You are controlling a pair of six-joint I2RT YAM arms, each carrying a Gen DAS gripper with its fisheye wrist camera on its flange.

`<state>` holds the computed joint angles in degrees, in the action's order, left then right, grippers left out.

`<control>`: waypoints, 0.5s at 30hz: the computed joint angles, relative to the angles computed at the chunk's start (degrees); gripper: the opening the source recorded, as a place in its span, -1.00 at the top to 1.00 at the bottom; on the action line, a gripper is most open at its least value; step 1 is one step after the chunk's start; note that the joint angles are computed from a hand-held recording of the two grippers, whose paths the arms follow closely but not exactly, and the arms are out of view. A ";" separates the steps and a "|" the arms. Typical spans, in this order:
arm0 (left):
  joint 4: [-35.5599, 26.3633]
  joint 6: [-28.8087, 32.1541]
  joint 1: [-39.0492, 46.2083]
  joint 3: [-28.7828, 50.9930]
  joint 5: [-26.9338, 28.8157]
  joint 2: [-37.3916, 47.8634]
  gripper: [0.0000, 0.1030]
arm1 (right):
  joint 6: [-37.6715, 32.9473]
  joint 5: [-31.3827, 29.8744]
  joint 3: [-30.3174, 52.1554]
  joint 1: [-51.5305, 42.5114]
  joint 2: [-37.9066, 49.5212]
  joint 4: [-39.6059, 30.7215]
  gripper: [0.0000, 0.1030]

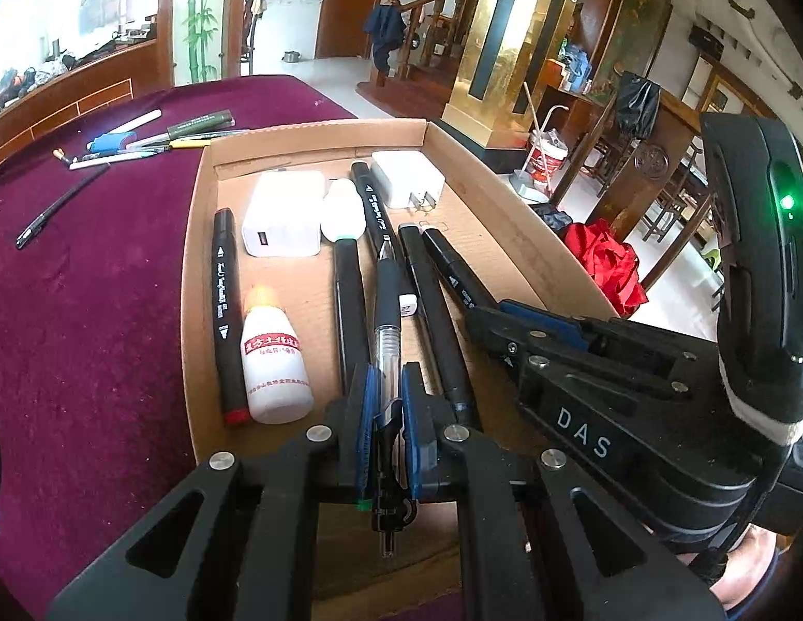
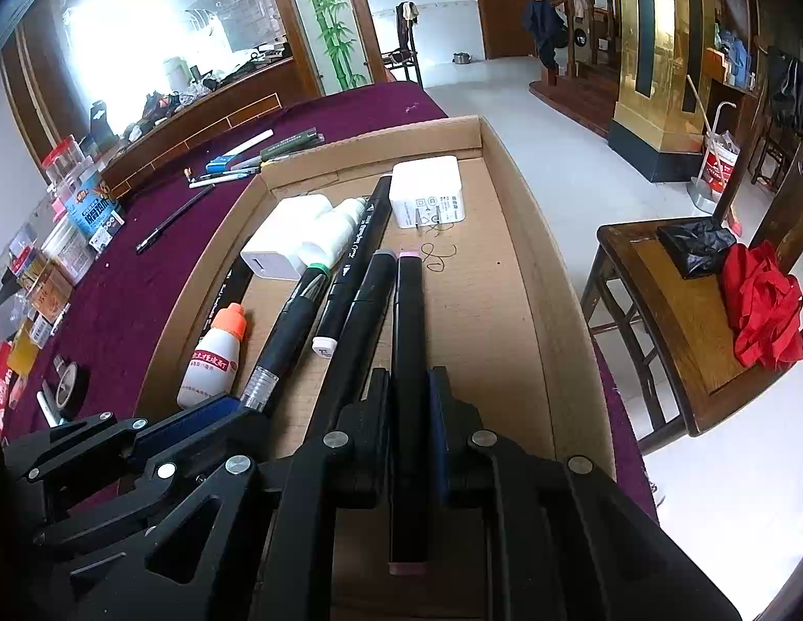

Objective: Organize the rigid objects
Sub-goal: 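Lower the pen and marker into the tray and open both tools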

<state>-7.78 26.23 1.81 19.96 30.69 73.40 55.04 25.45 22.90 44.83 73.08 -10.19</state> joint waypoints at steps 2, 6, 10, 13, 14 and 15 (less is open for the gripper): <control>0.11 -0.19 -0.08 0.08 -0.07 0.11 0.84 | 0.08 0.07 0.01 0.06 -0.01 0.03 0.75; 0.76 -0.59 -0.05 -0.21 -0.37 0.07 0.84 | 0.08 -0.07 0.17 0.04 0.06 0.03 0.75; 0.64 -0.39 0.20 -0.34 -0.08 0.06 0.84 | 0.08 -0.67 -0.13 0.04 -0.54 0.42 0.74; 0.82 -0.29 0.17 -0.45 -0.22 0.05 0.83 | -0.02 -1.46 -1.28 -0.31 -2.03 1.57 0.73; 0.85 -0.09 0.19 -0.42 -0.24 0.08 0.83 | 0.06 -1.58 -1.59 -0.40 -2.58 1.81 0.73; 0.87 0.04 0.20 -0.44 -0.29 0.02 0.83 | 0.29 -1.39 -1.91 -0.27 -3.08 1.93 0.73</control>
<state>-6.91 26.27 2.01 19.53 30.40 73.42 55.33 24.06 21.00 44.57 70.00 -8.26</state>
